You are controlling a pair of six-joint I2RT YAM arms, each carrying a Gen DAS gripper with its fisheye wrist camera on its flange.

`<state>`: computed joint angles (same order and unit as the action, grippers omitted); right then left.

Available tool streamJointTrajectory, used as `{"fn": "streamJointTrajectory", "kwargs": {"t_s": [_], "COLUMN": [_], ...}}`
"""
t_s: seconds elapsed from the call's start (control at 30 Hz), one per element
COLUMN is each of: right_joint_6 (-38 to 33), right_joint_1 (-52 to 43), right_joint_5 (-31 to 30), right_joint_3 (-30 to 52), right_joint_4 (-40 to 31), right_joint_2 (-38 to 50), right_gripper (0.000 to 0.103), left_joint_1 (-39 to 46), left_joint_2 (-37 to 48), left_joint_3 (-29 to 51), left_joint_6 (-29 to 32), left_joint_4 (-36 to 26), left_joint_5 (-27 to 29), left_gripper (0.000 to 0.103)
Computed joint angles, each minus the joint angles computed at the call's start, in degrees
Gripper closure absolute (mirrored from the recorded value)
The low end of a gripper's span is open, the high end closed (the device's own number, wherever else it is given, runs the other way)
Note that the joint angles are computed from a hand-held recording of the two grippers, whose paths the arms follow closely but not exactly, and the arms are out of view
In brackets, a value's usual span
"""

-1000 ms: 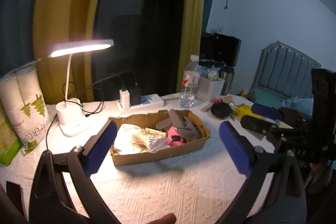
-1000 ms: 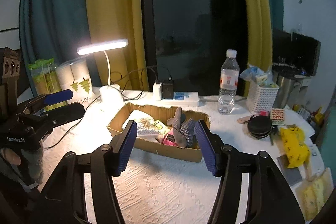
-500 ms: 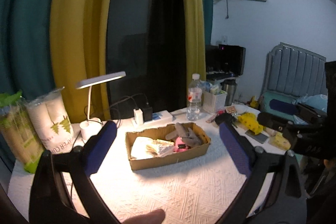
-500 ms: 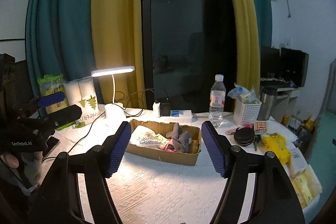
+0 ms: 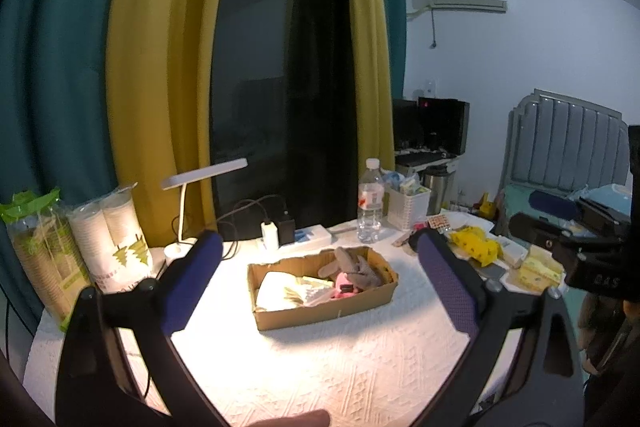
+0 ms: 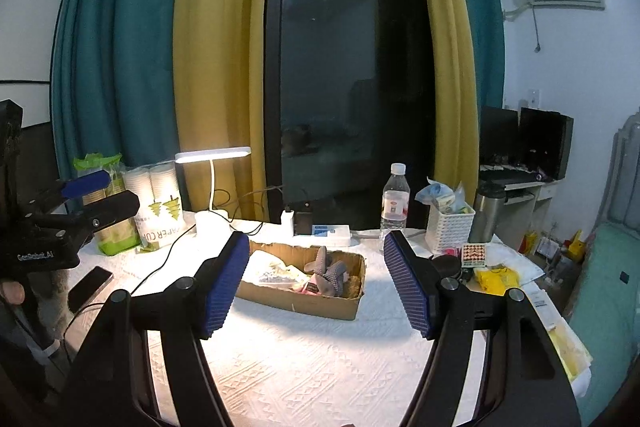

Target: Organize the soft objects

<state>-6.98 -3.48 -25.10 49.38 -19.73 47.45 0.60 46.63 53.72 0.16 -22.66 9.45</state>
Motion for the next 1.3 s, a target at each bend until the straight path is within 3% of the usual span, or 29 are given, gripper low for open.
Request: {"fn": "streamJointTrajectory", "kwargs": {"t_s": [1.3], "right_joint_6": [-0.09], "right_joint_1": [-0.39], "right_joint_5": [-0.09], "right_joint_3": [-0.59], "right_joint_4": [-0.28], "right_joint_2": [-0.45], "right_gripper": [0.030], "left_joint_1": [-1.17], "left_joint_2": [-0.55], "left_joint_3": [-0.15], "left_joint_6": [-0.52], "left_joint_4": [-0.19], "left_joint_5": [-1.13], "left_gripper": [0.004]}}
